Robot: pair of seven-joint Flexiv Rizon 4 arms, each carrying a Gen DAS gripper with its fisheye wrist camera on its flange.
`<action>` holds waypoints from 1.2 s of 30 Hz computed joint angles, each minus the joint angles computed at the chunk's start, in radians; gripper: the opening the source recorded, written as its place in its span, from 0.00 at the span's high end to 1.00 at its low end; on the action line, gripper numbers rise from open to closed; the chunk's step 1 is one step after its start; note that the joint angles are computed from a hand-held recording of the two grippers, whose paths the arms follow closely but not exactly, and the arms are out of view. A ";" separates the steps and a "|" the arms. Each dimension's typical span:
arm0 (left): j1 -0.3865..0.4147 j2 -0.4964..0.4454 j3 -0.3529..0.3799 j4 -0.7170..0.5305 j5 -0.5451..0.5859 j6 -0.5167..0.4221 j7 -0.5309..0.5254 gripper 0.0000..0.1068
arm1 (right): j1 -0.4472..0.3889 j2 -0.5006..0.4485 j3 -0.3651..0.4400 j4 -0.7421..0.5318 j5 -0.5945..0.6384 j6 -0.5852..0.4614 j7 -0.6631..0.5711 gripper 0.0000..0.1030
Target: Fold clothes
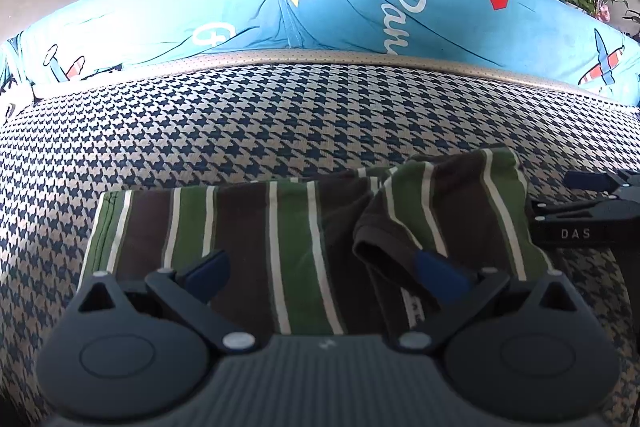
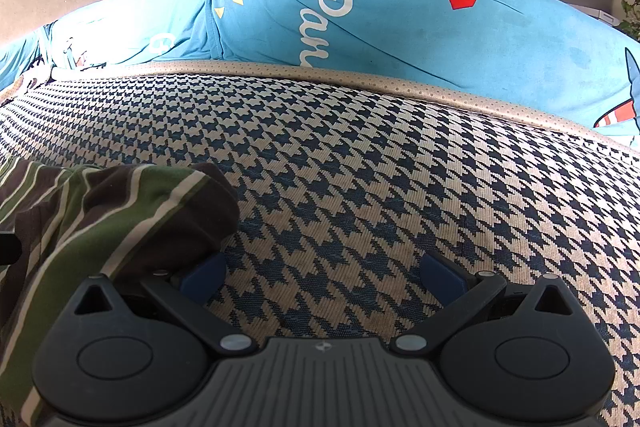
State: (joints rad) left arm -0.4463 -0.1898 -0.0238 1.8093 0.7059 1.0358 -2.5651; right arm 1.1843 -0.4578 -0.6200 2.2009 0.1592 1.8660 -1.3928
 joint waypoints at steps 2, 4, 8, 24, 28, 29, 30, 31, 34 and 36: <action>0.000 0.000 -0.002 -0.001 -0.004 -0.003 0.006 0.04 | 0.000 0.000 0.000 0.000 0.000 0.000 0.000 0.00; 0.000 0.000 -0.003 -0.003 -0.007 -0.006 0.012 0.04 | 0.000 0.000 0.000 0.000 0.000 0.000 0.000 0.00; 0.000 0.003 -0.004 0.000 -0.010 -0.010 0.012 0.04 | 0.000 0.000 0.000 0.000 0.000 0.000 0.000 0.00; 0.005 0.014 -0.010 0.016 -0.023 -0.014 0.009 0.04 | 0.001 0.000 -0.001 0.000 0.001 0.000 0.000 0.00; 0.008 0.030 -0.011 0.028 -0.021 -0.008 0.001 0.04 | 0.002 0.000 -0.001 0.000 0.001 0.000 0.000 0.00; 0.010 0.033 -0.012 0.031 -0.022 -0.007 0.001 0.04 | 0.002 0.000 -0.001 0.000 0.001 0.000 0.000 0.00; 0.011 0.037 -0.013 0.034 -0.022 -0.009 0.000 0.04 | 0.002 0.000 -0.001 0.000 0.001 0.000 0.000 0.00; 0.012 0.041 -0.015 0.037 -0.022 -0.011 -0.001 0.04 | 0.002 0.000 -0.001 0.000 0.001 0.000 0.000 0.00; 0.016 0.052 -0.022 0.046 -0.023 -0.017 0.004 0.04 | 0.002 0.000 -0.001 0.000 0.001 0.000 0.000 0.00; 0.019 0.058 -0.027 0.055 -0.025 -0.008 0.002 0.04 | 0.001 0.000 -0.001 0.000 0.001 0.000 0.000 0.00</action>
